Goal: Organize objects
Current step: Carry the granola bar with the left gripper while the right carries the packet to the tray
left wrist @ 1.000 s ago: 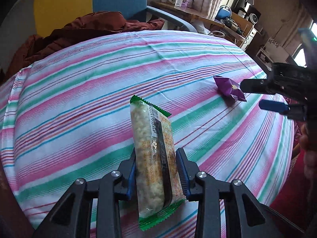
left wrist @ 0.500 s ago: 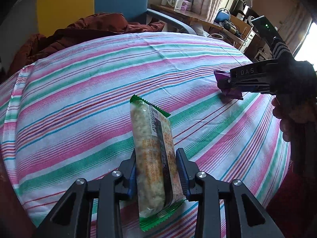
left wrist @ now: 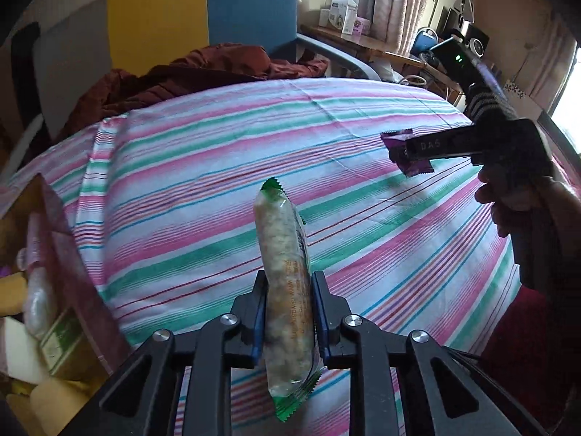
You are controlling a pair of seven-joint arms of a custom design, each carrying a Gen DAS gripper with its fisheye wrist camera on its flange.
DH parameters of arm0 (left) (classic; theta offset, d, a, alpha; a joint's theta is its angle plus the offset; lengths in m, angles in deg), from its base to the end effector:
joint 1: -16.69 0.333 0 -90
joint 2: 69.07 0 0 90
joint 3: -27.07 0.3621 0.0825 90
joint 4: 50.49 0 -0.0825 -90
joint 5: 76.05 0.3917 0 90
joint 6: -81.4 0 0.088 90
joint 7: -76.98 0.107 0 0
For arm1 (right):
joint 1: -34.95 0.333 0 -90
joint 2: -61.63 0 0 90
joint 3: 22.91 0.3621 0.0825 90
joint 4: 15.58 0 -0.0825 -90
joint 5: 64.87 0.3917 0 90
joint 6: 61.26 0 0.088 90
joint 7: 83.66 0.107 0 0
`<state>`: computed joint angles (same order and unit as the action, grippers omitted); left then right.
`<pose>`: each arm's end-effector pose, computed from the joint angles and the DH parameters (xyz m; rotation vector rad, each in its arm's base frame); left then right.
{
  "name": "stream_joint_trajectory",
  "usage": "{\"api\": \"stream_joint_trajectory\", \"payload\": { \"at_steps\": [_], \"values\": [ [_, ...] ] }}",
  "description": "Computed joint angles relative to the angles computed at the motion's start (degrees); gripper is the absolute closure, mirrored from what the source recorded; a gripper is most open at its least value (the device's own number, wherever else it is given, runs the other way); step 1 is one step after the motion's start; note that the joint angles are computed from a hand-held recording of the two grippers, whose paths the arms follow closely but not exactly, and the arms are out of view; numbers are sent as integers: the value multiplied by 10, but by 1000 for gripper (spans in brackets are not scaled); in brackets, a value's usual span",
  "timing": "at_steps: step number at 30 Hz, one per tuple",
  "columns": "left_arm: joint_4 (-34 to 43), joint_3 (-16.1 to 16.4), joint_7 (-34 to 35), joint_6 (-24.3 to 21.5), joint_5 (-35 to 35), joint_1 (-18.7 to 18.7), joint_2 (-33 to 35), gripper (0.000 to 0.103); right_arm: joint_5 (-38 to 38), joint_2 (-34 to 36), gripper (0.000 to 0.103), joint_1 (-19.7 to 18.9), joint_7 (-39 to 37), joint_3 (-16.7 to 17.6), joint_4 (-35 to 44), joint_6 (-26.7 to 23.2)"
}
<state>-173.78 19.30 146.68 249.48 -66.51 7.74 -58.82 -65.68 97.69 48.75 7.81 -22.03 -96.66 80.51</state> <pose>0.5906 -0.1848 0.4270 -1.8501 2.0046 -0.7234 0.7656 0.1975 0.4113 -2.1796 1.7196 -0.3673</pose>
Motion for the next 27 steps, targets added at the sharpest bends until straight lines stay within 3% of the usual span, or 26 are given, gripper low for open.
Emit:
{"api": "stream_joint_trajectory", "payload": {
  "at_steps": [4,7,16,21,27],
  "values": [
    [-30,3,-11,18,-2,4,-30,81,10,1,66,-1,-29,16,-2,2],
    [-48,17,-49,30,42,0,-55,81,22,0,66,-1,-49,26,-2,-10],
    [-91,7,-136,50,128,38,-112,81,28,-19,66,24,-93,37,-25,-29],
    [-116,-4,-154,60,139,63,-134,81,46,-37,66,33,-116,52,-43,-28],
    [-154,-9,-138,79,104,82,-162,81,79,-65,66,44,-144,71,-73,-15]
  ]
}}
